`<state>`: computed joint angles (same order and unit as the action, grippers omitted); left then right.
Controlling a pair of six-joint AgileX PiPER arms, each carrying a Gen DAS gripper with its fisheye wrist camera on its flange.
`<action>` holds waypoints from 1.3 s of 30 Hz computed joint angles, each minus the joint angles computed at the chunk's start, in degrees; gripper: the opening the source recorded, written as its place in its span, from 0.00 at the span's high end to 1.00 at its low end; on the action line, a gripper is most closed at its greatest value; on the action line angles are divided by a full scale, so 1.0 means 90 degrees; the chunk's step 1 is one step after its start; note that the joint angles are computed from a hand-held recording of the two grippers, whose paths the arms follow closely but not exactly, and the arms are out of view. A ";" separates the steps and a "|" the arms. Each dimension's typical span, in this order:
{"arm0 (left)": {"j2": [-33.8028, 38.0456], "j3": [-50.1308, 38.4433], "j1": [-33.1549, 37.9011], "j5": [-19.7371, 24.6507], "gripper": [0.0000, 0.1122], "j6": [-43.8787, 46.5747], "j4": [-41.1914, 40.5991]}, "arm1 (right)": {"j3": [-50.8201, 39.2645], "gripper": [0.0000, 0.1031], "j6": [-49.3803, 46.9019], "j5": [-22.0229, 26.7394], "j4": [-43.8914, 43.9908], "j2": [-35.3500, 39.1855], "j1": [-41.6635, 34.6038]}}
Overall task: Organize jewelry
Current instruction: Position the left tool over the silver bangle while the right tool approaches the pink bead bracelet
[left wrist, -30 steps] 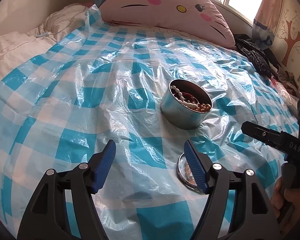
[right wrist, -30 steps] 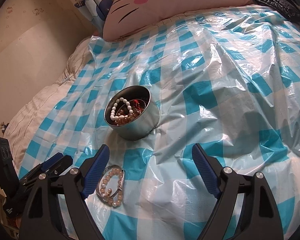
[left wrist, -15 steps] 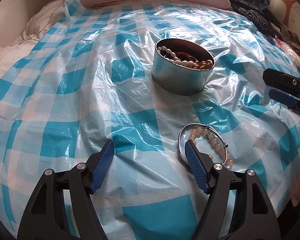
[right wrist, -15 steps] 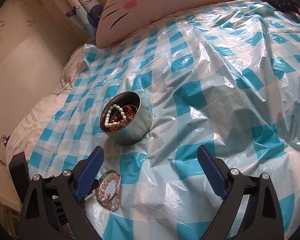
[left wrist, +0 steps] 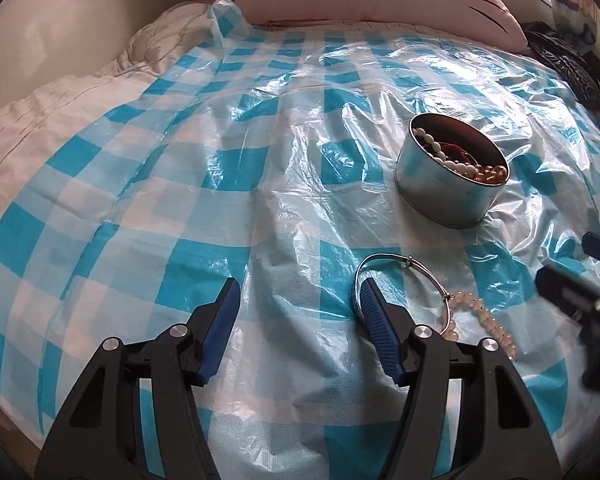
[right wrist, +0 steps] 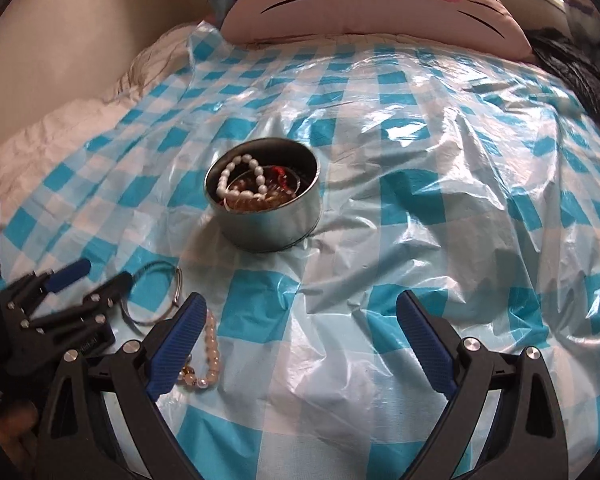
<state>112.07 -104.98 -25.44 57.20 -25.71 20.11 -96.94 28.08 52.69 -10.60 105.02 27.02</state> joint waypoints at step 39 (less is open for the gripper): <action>0.0426 -0.0421 0.0127 -0.0329 0.93 0.1458 -0.1040 | -0.0031 0.90 -0.1056 -0.0105 0.1793 0.0367 -0.0806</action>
